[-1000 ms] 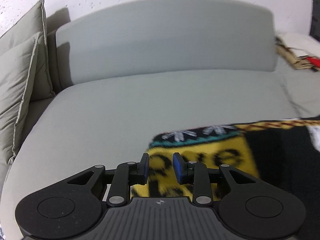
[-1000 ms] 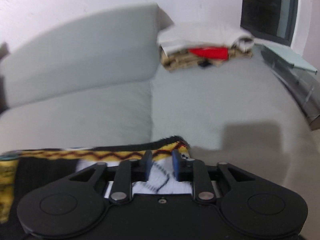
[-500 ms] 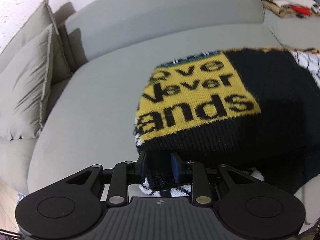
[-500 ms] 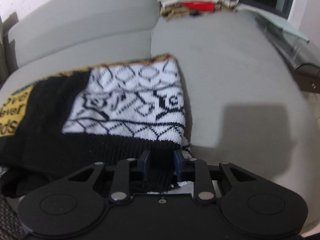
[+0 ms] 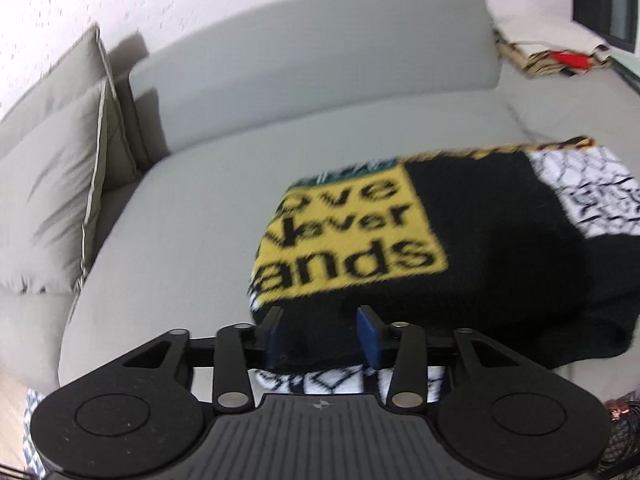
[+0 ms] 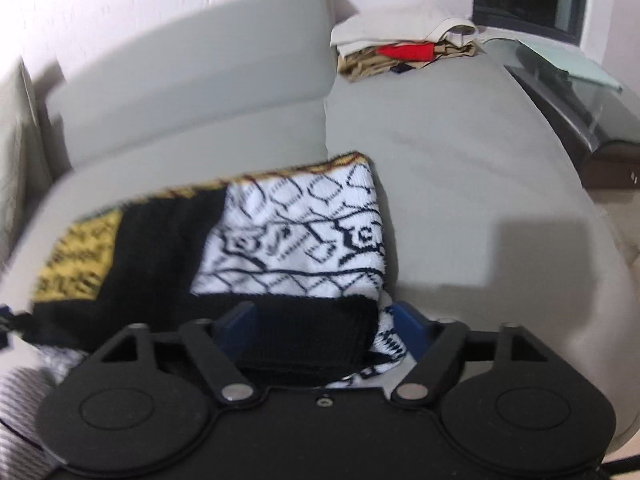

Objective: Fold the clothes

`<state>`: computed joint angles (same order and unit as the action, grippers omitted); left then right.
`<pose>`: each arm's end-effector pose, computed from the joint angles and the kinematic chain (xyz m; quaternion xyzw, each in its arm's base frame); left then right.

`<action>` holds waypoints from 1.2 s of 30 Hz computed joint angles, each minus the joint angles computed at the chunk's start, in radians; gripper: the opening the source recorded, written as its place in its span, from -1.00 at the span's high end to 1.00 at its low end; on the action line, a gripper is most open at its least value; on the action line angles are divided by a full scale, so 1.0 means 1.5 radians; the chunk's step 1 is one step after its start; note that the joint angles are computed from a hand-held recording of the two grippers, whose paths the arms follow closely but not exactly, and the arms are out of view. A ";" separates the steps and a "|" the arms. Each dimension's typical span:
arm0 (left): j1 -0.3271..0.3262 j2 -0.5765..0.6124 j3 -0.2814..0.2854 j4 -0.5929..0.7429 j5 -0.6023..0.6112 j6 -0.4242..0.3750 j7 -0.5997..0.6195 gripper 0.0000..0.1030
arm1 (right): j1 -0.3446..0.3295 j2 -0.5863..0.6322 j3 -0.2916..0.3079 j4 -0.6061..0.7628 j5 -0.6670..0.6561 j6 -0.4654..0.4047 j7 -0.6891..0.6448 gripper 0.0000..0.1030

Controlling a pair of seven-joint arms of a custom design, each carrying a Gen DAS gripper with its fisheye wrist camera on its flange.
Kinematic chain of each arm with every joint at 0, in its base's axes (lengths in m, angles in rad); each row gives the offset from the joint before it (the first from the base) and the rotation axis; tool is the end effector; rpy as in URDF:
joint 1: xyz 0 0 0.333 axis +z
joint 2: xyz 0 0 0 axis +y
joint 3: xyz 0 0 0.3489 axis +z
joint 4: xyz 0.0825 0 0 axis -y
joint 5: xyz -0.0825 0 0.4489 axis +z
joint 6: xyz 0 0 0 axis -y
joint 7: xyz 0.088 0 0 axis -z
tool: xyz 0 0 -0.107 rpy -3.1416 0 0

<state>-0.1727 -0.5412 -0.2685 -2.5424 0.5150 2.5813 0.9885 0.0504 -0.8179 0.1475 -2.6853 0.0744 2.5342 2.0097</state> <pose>0.4169 -0.2143 0.5086 -0.5806 0.7299 -0.1731 0.3165 0.3839 0.0811 0.5465 -0.5623 0.7600 -0.1714 0.2771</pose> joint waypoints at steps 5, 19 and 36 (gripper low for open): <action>-0.026 0.000 0.000 0.001 -0.017 0.019 0.008 -0.05 | 0.052 -0.052 -0.065 -0.056 0.129 0.048 0.026 -0.64; -0.058 -0.003 0.017 -0.012 -0.078 0.040 0.024 -0.24 | 0.071 -0.096 -0.083 -0.153 0.283 0.160 0.101 -0.78; -0.054 -0.021 0.019 -0.032 -0.099 0.053 0.043 -0.27 | 0.229 0.064 -0.182 -0.209 0.368 0.494 0.124 -0.10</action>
